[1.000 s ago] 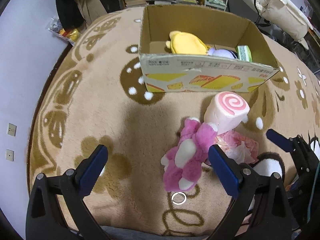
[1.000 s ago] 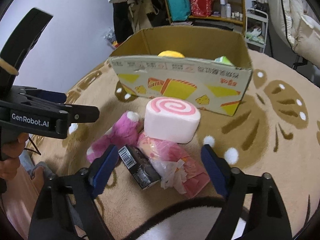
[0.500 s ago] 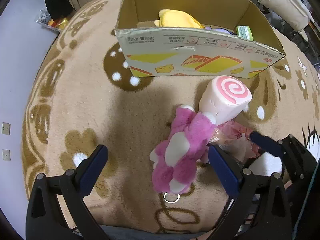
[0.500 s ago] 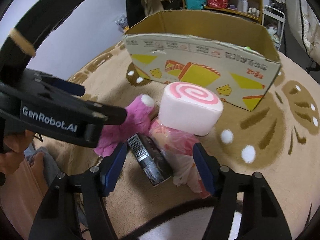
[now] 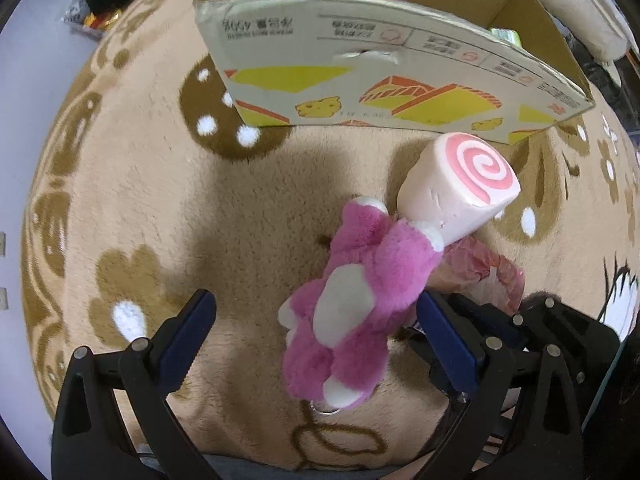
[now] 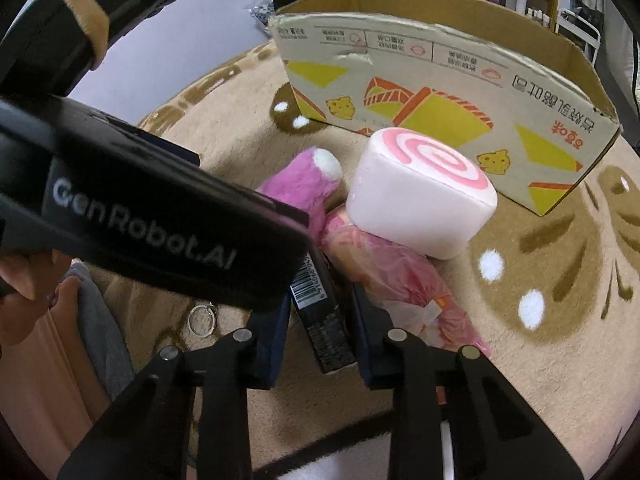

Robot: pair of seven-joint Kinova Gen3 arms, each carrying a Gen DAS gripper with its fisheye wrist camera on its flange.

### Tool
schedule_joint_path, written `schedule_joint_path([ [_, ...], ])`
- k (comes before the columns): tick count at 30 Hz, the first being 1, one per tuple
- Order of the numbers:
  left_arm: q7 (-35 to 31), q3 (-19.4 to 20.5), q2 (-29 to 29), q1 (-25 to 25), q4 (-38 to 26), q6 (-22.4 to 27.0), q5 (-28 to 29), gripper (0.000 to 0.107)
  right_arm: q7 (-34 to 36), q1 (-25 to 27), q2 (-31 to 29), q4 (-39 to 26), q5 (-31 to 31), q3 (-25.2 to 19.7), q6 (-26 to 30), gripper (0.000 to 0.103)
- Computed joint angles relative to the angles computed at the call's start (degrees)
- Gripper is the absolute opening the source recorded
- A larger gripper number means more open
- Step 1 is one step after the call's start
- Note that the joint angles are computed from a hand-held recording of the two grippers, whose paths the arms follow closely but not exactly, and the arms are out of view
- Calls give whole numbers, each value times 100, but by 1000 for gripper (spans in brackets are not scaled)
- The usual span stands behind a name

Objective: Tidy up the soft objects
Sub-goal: 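Grasp the pink bear plush with the left tool while the right tool grasps the black Face tissue pack, then carry the bear plush with the left tool while the right tool carries the black tissue pack over the box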

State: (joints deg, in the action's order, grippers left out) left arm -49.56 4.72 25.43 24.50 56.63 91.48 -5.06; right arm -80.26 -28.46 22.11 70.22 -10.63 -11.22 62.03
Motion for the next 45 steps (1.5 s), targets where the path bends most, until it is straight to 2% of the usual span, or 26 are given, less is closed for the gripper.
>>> schedule_joint_path([
  [4, 31, 15, -81, -175, 205, -255, 230, 98, 9, 72, 4, 15, -95, -5, -23, 30],
  [6, 49, 12, -86, -197, 246, -305, 238, 86, 12, 69, 4, 21, -92, -4, -19, 30],
  [10, -52, 55, -7, -246, 290, -334, 320, 76, 6, 91, -34, 32, -91, 11, -19, 30],
  [14, -146, 76, -9, -265, 364, -489, 401, 55, 7, 125, -81, 39, -84, 22, 32, 28],
  [18, -181, 75, -39, -220, 462, -620, 377, 48, 12, 81, -146, 77, -17, 21, 1, 25],
  [24, -8, 28, -177, -99, 575, -687, 215, 44, -30, 130, -333, 262, -45, 29, -211, 21],
  [30, 424, -46, -406, 234, 527, -566, -397, 36, 93, 281, -520, 418, -246, -11, -403, 21],
  [36, 850, 4, -903, 342, 792, -906, -839, 36, 105, 424, -757, 564, -408, 18, -589, 21],
  [45, 1339, 127, -1122, 949, 802, -1214, -2267, 36, -201, 485, -1107, 768, -283, 114, -1060, 21],
])
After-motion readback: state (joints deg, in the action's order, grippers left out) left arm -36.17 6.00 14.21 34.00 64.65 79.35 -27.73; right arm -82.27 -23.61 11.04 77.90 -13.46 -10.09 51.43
